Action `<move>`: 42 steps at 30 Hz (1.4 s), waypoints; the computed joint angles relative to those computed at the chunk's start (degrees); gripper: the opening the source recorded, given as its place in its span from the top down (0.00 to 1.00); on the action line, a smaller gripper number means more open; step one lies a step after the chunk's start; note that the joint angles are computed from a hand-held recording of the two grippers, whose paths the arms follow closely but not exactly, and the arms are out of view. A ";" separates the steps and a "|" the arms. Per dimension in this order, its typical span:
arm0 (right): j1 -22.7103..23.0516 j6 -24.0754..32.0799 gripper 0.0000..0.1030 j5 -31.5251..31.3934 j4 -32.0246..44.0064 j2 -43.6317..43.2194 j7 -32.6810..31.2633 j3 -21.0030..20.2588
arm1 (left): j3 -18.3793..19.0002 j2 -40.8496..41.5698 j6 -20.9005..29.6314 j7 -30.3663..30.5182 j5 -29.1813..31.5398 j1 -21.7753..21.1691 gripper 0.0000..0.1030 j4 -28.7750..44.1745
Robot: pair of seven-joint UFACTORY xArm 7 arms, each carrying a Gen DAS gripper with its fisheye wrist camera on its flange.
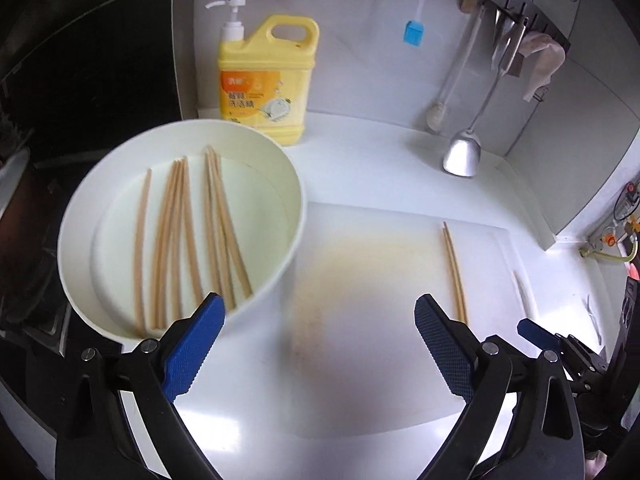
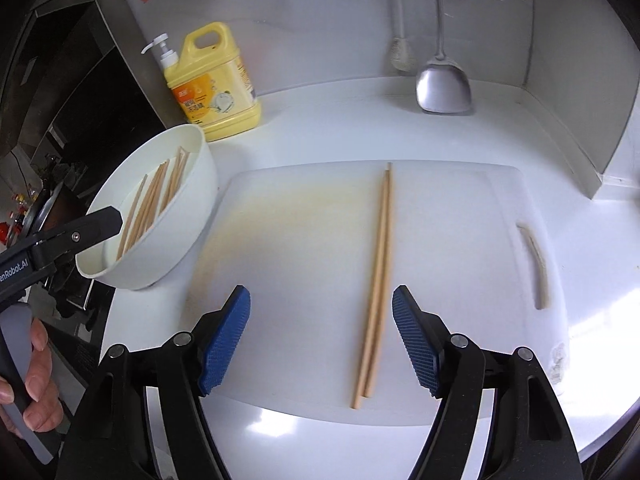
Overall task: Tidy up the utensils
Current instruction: 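Move both open tools back over the last two chopsticks on the board, then close the right tool on one of the last chopsticks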
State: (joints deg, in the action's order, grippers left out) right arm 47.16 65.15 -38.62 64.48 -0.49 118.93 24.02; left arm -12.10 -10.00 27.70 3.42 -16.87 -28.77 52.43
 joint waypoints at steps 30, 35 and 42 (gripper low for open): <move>-0.95 1.29 0.28 -5.18 -9.34 2.10 9.53 -0.30 | -4.89 7.47 -20.44 -26.04 28.64 -1.41 0.08 -7.52; 0.15 2.32 0.28 -5.39 -8.56 3.10 8.37 -1.36 | -4.57 8.59 -20.36 -25.92 27.74 -2.15 0.08 -6.86; 1.33 5.00 0.28 -5.29 -5.42 6.20 4.65 -2.54 | -4.13 9.73 -20.01 -25.55 27.19 -2.70 0.08 -5.72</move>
State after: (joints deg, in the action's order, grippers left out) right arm 48.49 70.15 -43.91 59.06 5.71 123.59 21.48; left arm -16.23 -0.27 7.69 -22.14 10.32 -31.47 46.71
